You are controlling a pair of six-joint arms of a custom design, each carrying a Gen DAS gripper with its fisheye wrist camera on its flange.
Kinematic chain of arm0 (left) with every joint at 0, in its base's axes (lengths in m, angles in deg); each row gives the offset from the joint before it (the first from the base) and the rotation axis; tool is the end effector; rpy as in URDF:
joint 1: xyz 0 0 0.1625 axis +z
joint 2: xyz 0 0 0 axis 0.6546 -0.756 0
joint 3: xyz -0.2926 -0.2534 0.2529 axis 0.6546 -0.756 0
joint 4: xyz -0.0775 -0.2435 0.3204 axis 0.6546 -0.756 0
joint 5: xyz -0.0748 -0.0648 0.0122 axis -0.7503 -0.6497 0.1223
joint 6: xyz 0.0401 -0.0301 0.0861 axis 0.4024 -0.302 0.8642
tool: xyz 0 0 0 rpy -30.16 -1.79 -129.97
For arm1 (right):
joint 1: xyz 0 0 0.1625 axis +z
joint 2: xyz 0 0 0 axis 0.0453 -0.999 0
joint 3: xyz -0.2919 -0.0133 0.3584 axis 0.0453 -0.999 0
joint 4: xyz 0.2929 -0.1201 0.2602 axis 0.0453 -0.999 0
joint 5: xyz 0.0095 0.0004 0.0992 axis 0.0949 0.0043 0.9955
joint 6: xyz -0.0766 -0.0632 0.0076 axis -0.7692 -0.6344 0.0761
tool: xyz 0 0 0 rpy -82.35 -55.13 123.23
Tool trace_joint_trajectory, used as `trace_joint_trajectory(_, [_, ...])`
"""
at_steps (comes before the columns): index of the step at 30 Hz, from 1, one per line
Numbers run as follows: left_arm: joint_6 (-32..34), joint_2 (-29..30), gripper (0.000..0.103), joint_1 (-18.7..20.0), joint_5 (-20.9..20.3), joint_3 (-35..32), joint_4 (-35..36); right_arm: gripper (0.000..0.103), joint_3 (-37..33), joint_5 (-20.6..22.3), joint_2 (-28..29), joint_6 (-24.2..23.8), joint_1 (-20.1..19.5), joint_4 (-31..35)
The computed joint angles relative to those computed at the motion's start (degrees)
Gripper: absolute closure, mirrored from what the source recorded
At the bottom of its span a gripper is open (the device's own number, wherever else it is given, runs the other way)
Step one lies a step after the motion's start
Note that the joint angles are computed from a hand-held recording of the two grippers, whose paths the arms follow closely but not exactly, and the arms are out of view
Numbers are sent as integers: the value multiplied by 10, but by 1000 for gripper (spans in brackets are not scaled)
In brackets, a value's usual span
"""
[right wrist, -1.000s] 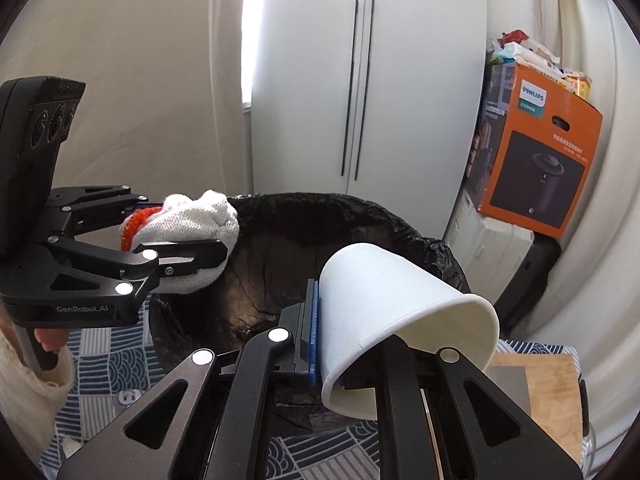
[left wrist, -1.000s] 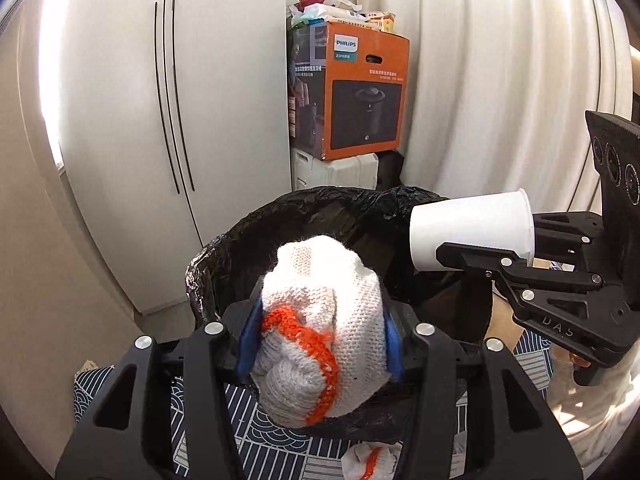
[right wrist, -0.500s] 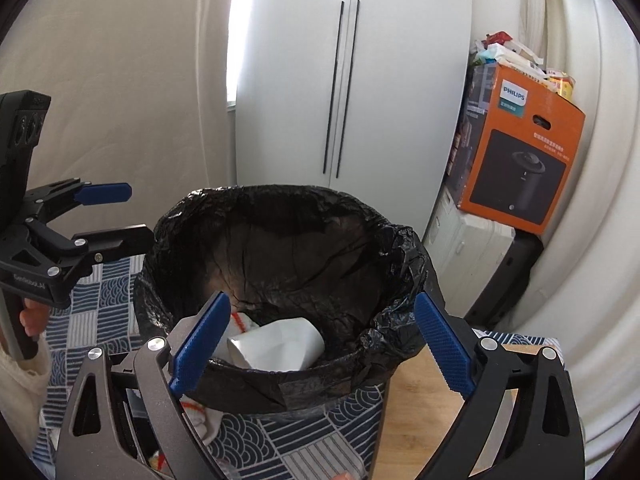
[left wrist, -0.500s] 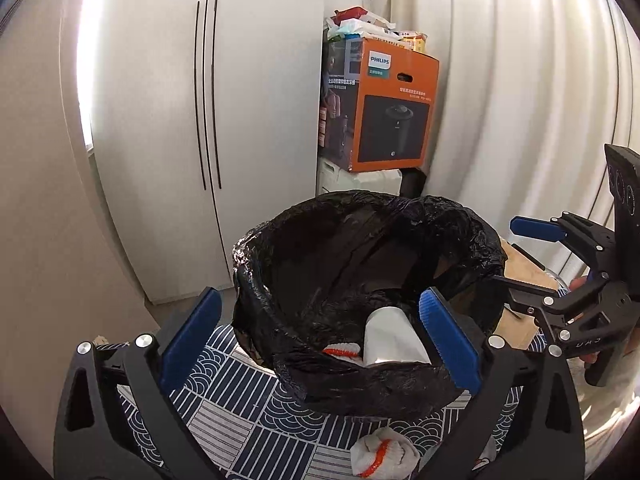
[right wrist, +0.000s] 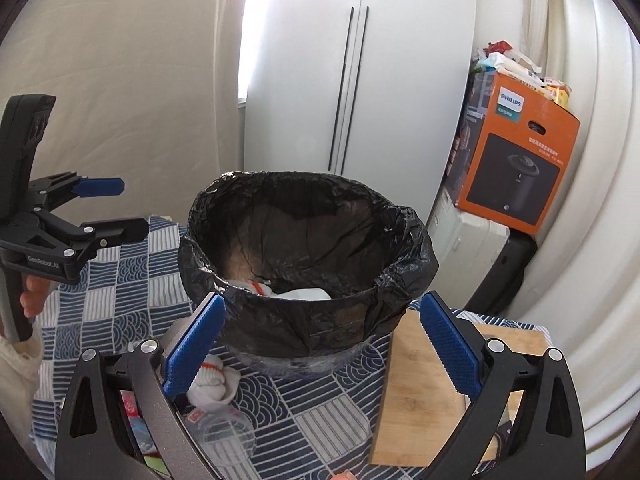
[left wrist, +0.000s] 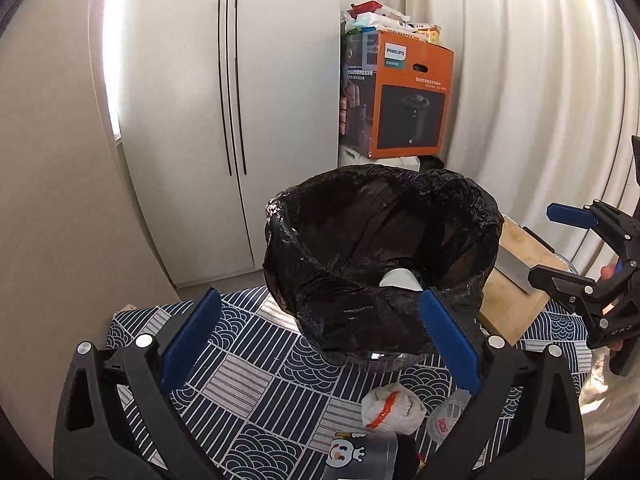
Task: Collect trash
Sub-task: 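Move both tools back from the bin toward the remaining trash on the table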
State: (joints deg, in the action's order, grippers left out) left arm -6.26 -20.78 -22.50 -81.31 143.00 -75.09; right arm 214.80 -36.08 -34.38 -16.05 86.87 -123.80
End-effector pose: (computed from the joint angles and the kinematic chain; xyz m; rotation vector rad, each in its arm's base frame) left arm -0.3845 -0.3666 0.0898 0.2504 2.0189 -1.1940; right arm 0.1303 -0.4653 0.3459 1.4856 -2.2079 0.7839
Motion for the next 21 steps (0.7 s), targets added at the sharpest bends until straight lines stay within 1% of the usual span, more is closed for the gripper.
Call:
trace_joint_trajectory(6, [-70,3,6,-19,-24,-1,59,9,18,19,-38,-6,-18,19])
trace_joint_trajectory(9, [-103,8,6,-27,-35,-2,85,9,24,21,-49,-13,-26,27])
trace_joint_trajectory(11, [-107,11,6,-31,-44,6,71,9,29,19,-53,-18,-30,26])
trace_joint_trajectory(17, [-151,15,6,-44,-65,22,77,9,43,15,-68,-29,-45,37])
trace_joint_trajectory(21, [-187,17,6,-54,-82,27,102,9,54,11,-77,-35,-54,41])
